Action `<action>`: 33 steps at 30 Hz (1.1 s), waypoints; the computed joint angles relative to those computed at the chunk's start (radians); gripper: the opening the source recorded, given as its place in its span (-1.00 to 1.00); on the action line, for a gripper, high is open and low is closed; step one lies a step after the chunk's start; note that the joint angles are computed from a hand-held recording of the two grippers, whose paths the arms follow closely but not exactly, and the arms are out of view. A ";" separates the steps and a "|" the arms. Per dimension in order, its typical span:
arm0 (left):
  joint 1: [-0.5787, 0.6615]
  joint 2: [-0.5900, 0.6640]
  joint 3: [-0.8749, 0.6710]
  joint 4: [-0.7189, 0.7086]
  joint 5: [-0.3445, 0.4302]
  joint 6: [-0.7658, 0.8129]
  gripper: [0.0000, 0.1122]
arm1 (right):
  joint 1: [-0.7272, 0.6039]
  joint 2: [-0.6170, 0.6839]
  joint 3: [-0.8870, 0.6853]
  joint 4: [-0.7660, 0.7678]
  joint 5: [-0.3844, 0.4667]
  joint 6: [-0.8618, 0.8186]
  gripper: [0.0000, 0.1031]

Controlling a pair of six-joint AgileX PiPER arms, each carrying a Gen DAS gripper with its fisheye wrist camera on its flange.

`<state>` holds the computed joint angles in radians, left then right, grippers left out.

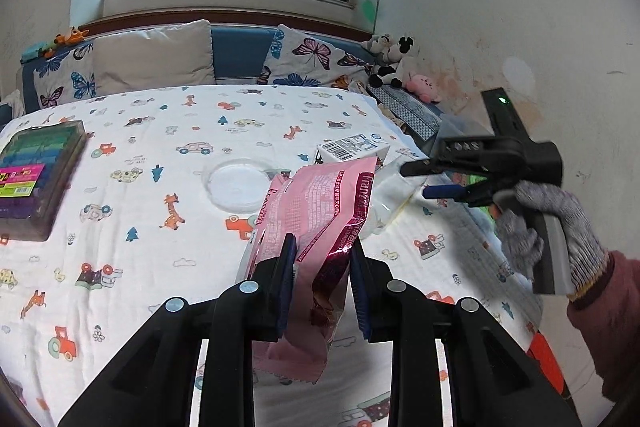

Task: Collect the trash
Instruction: 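Grasp the clear plastic bottle with the right tool while the left tool holds the pink bag, then carry the bottle and pink bag into the green basket and release both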

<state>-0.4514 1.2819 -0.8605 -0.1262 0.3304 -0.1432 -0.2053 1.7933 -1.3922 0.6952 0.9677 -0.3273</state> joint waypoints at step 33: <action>0.152 -0.005 0.066 -0.538 0.006 0.580 -0.55 | 0.128 0.081 -0.181 -0.328 0.007 0.404 0.36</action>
